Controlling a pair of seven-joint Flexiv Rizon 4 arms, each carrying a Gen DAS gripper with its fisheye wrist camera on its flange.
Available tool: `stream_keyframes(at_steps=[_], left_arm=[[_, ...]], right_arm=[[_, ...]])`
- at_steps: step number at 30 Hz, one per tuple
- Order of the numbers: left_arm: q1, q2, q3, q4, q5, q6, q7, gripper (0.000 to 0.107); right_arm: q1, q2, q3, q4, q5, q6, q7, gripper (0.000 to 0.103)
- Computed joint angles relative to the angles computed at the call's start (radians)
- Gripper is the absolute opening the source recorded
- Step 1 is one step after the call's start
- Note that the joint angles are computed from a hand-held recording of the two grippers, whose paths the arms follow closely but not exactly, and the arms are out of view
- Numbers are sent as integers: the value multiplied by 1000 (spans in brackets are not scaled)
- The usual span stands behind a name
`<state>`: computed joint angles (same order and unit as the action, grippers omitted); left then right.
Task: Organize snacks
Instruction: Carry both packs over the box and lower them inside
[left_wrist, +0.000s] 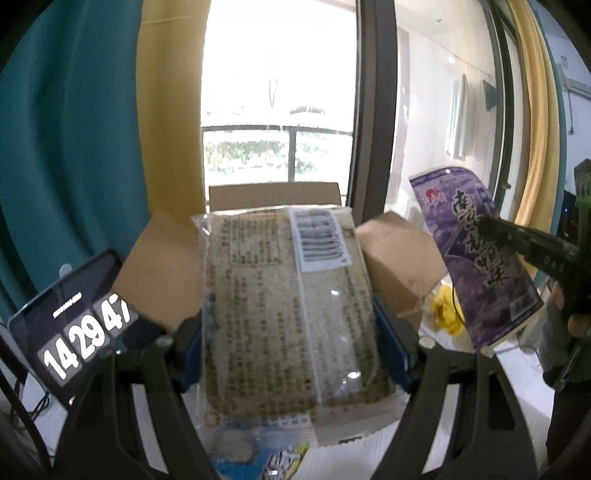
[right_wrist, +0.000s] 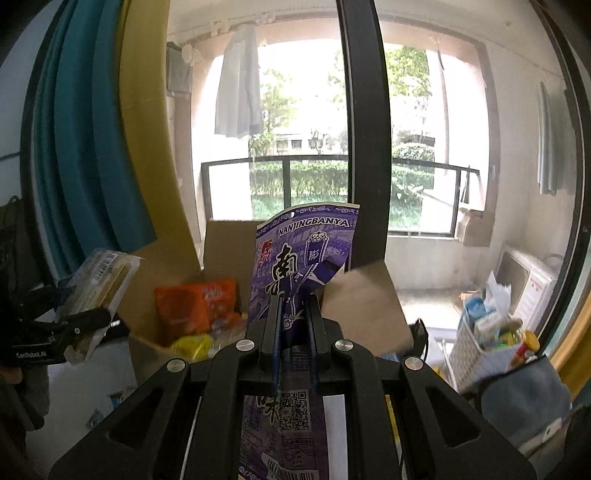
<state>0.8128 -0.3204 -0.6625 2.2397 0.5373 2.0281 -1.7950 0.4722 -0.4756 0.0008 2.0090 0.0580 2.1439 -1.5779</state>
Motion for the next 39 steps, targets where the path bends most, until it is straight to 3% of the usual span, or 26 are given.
stream_keyframes(at_steps=[3,11,15,26,28,29,30,32,34,37,39], left_arm=[[7,-29,-24,-34,-7,-10,3,78],[-60,-140,-6,-141,-77,-13,44,78],[-99,-194,9,-195,-105,-26,69,78],[-144,-340,-28,-301,-226,-110,226,79],[-163,-356,-21,-319,-265,-146,252,80],[-173,-359,-18,-335,-291,-201,272,80],[-174,-364,-21,-340,-308,-216,285,80],[-184,-377,-19,-346,-350,-238,301,83],[-197,-378,-12,-347,-383,-244,320,88],[-210,-373,-15,-333,-418,-210,346,90],[-215,-367,-12,-326,-431,-195,360,91]], right_arm=[[-10,-16,1,-43,-11,-13,17,13],[-75,-100,39,-181,-102,-41,140,13],[-38,-144,0,-249,-102,-86,165,13],[152,-270,-245,-416,-26,-259,215,13],[124,-291,-213,-448,-88,-322,223,20],[92,-297,-175,-465,-136,-374,224,30],[44,-305,-112,-485,-180,-417,222,33],[-2,-337,-60,-499,-214,-398,282,38],[18,-342,-85,-509,-223,-452,287,38],[77,-331,-170,-468,-223,-379,302,38],[59,-324,-151,-458,-251,-365,312,38]])
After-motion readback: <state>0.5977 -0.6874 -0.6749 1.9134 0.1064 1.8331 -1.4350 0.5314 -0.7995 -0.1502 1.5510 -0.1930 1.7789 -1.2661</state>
